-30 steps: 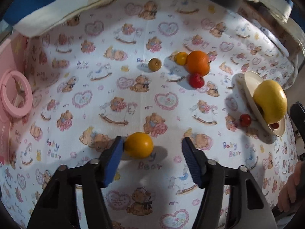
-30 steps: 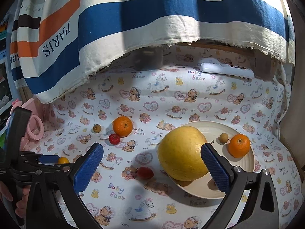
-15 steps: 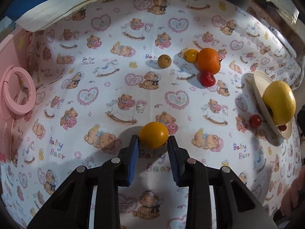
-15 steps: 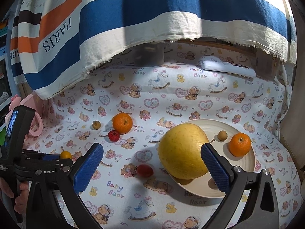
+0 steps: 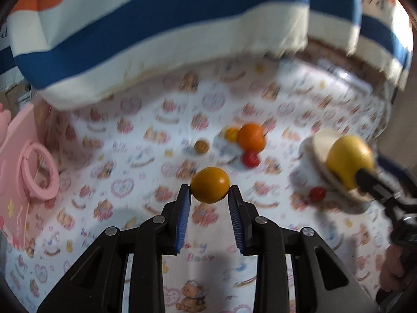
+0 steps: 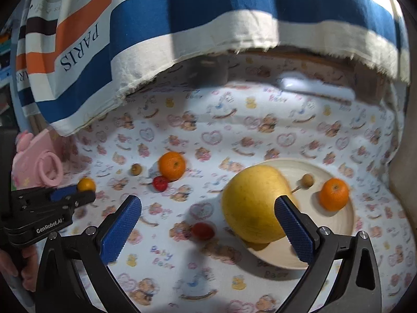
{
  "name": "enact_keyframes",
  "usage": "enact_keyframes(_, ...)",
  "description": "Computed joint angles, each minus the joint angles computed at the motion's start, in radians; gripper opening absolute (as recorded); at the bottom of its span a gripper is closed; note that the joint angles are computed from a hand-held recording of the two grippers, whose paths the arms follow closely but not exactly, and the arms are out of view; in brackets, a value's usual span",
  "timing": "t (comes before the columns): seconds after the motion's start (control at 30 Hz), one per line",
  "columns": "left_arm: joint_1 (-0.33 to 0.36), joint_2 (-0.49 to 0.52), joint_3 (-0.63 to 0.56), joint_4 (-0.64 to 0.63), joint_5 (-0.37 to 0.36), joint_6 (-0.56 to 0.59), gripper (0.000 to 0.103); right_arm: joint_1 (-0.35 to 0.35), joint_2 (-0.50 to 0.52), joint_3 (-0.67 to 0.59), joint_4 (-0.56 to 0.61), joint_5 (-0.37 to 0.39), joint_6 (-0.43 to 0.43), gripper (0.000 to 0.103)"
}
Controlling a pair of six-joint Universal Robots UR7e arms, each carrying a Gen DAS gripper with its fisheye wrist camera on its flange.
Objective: Organize fruits
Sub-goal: 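Close the left tool on the small yellow fruit and lift it, then close the right tool on a red cherry tomato while the left tool holds the yellow fruit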
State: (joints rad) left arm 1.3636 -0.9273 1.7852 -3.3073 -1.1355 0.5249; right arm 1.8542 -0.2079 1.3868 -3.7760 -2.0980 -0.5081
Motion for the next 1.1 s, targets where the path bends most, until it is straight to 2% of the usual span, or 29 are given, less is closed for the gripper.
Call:
enact_keyframes(0.07,0.013,-0.017,0.003,0.014,-0.072,-0.032,0.029,-0.010,-0.026,0.026,0.062,0.042,0.060,0.094)
enact_keyframes(0.1,0.015,-0.017,0.006,-0.004,-0.087,-0.032,0.029,-0.015,-0.036,0.034,0.095,0.057,0.084,0.091)
enact_keyframes(0.23,0.005,0.008,0.015,-0.132,-0.065,0.024,0.029,-0.035,-0.061,0.046,0.212,0.110,0.149,0.073)
enact_keyframes(0.47,0.004,0.015,0.018,-0.145,-0.051,0.036,0.029,-0.052,-0.043,0.002,0.317,0.103,0.148,0.051)
enact_keyframes(0.57,0.002,0.017,0.021,-0.148,-0.048,0.045,0.029,-0.048,-0.015,-0.030,0.297,0.059,0.114,0.051)
enact_keyframes(0.7,0.001,0.015,0.027,-0.146,-0.050,0.047,0.029,-0.033,0.041,-0.095,0.259,-0.031,0.023,0.049)
enact_keyframes(0.77,0.001,0.011,0.028,-0.133,-0.056,0.043,0.029,-0.021,0.081,-0.146,0.247,-0.100,-0.043,0.049)
enact_keyframes(0.83,0.002,0.008,0.029,-0.124,-0.062,0.038,0.029,-0.018,0.096,-0.167,0.256,-0.122,-0.075,0.048)
enact_keyframes(1.0,0.001,0.006,0.030,-0.119,-0.062,0.037,0.029,-0.029,0.078,-0.162,0.320,-0.116,-0.007,0.042)
enact_keyframes(1.1,-0.001,0.007,0.031,-0.117,-0.058,0.037,0.029,-0.041,0.064,-0.159,0.373,-0.110,0.053,0.035)
